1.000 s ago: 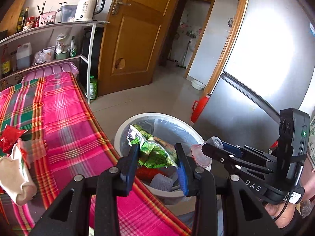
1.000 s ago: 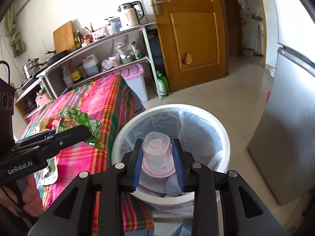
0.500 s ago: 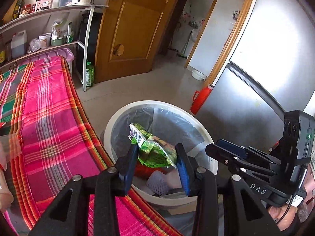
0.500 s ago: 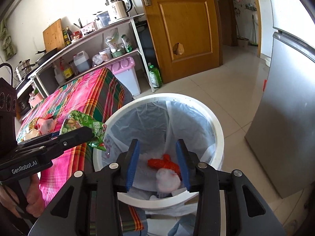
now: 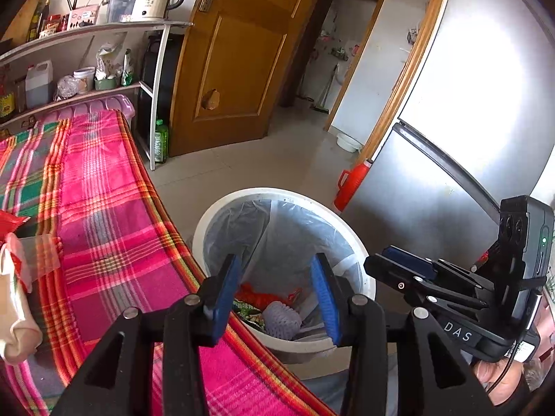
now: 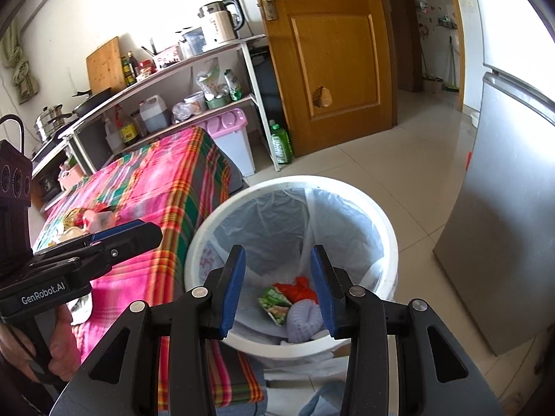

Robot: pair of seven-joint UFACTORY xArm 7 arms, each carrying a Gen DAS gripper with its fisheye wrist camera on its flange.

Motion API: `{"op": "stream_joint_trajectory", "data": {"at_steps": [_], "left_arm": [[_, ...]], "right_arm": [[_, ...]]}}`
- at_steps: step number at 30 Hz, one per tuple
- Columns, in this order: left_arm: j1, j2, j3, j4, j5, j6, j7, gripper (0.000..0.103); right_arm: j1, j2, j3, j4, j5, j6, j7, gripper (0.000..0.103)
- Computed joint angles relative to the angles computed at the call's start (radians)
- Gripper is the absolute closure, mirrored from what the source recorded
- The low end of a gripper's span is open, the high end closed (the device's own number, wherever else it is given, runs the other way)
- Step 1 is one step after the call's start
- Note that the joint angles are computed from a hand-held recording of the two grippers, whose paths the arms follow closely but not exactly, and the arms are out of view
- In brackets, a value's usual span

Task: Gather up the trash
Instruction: 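Return both tools to the table, right tool toward the white-green paper packet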

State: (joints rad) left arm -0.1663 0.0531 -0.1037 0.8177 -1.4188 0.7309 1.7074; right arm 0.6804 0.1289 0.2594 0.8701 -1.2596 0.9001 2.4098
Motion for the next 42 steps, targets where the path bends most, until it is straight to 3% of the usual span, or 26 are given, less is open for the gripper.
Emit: {"op": "stream_joint_trajectory", "data": {"at_steps": [15,29,42], "left_arm": [[0.087,-0.148,0.106,-0.103,-0.021,0.101,0.070,0.058],[0.182,-0.162,0.168,-0.121,-0.030,0.126,0.118,0.058],[0.255,-0.113,0.188,-0.092,-0.033,0.118,0.115,0.058]], "right_arm": [[0.081,0.082,0.002,0.168,-0.018,0.050,-0.126,0.063],[0.149,0.197,-0.053,0.333,-0.054,-0.003,-0.227,0.063],[0.170,0.255,-0.094,0.395,-0.060,-0.082,-0.259,0.062]]}}
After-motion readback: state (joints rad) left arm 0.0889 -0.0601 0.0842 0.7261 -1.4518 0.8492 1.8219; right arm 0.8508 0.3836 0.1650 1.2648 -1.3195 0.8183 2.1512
